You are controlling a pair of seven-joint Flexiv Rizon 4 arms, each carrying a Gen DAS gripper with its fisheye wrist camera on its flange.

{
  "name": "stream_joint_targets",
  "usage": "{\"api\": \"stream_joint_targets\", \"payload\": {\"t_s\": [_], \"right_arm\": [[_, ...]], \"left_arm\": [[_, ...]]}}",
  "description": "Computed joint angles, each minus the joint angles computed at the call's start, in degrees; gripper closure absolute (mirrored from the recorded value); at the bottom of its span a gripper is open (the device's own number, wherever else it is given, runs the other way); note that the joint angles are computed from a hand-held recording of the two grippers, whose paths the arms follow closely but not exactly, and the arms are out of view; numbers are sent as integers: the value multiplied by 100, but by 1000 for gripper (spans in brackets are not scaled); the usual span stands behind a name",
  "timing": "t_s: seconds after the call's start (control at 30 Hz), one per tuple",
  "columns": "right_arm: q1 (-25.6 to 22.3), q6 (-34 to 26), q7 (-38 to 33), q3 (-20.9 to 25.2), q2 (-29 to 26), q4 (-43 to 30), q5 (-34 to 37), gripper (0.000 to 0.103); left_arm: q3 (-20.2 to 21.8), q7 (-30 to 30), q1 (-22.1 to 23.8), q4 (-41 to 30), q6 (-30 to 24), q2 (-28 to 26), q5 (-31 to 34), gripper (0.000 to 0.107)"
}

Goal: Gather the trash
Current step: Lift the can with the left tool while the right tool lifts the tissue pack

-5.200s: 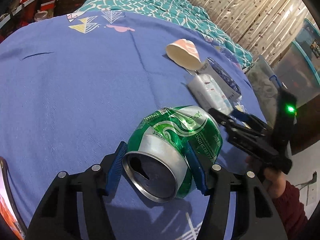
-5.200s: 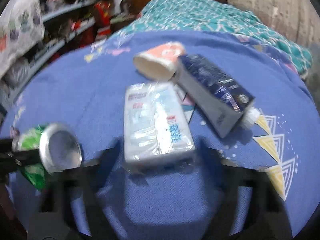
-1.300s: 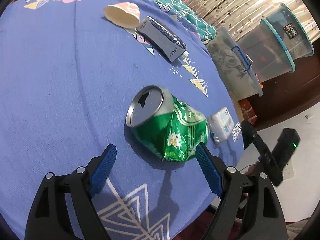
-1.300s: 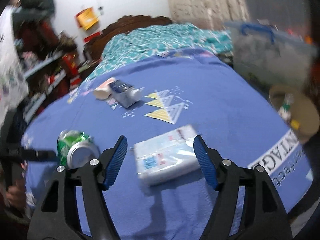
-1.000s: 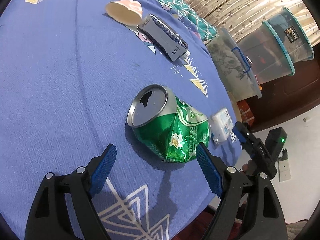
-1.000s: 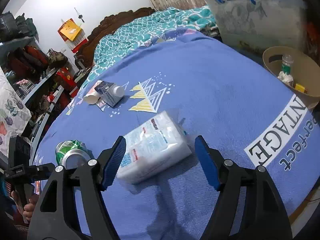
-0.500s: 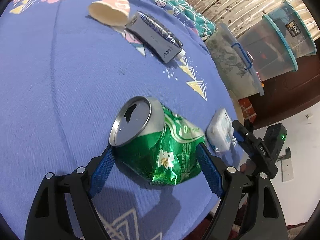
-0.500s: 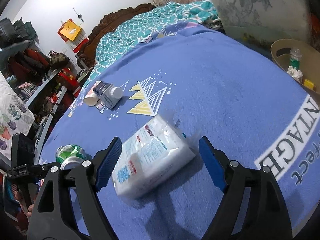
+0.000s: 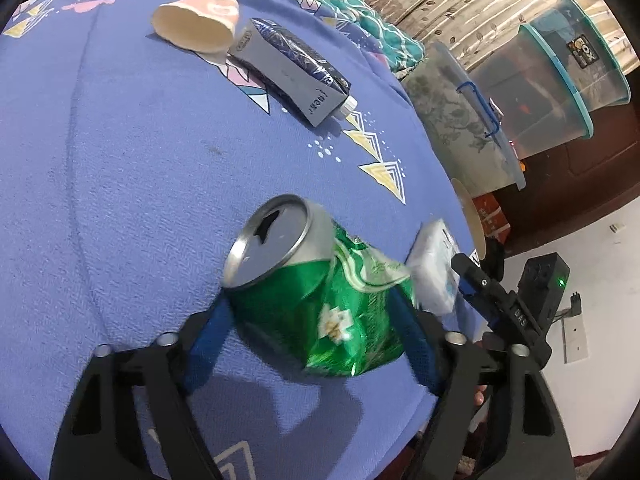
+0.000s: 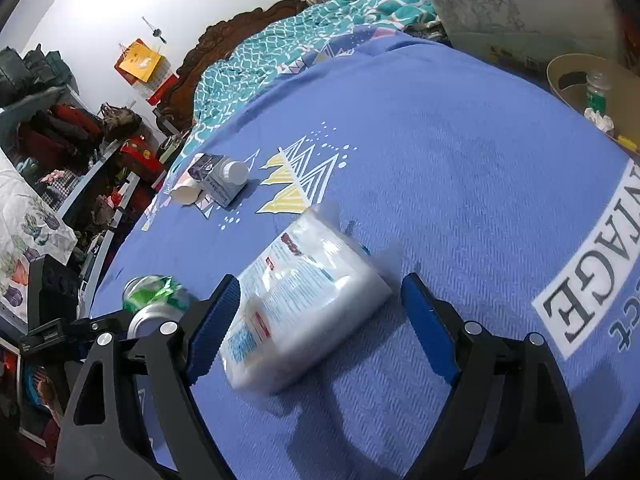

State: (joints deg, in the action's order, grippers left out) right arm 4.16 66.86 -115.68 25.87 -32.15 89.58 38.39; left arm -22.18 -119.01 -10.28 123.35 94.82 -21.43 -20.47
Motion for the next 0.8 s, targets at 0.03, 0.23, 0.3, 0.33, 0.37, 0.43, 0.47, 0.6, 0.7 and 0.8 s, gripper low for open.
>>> {"api": "stream_joint_targets", "payload": {"t_s": [0.03, 0.23, 0.3, 0.33, 0.37, 0.43, 0.47, 0.6, 0.7, 0.8], "right_arm": [[-37, 11, -51, 37, 20, 26, 49, 20], [-248, 26, -178, 123, 77, 103, 399, 17], [-313, -49, -255, 147, 76, 74, 538, 16], [-287, -48, -251, 122, 82, 70, 566, 16], [-277, -68, -281, 120, 75, 52, 600, 16], [-187, -32, -322, 81, 79, 56, 602, 15], [-126, 4, -350, 68, 89, 76, 577, 15], [198, 263, -333, -63, 110, 182, 311, 12], [477, 561, -71, -204, 87, 278, -114, 10], [498, 709, 81, -150, 27, 310, -411, 21]], "left_arm": [[-15, 16, 3, -39, -33, -25, 4, 47], [170, 8, -204, -238, -212, -118, -36, 64], [144, 39, -216, -306, -254, -155, -74, 64], [111, 40, -210, -340, -292, -172, -117, 63], [20, 66, -152, -358, -271, -207, -171, 55], [14, 70, -178, -443, -273, -260, -209, 46], [187, 28, -327, -519, -349, -267, -179, 44], [835, -133, -881, -900, -672, -349, 0, 37], [1081, -243, -1099, -1145, -870, -471, 94, 37], [1712, -579, -1607, -1495, -1200, -604, 448, 43]]}}
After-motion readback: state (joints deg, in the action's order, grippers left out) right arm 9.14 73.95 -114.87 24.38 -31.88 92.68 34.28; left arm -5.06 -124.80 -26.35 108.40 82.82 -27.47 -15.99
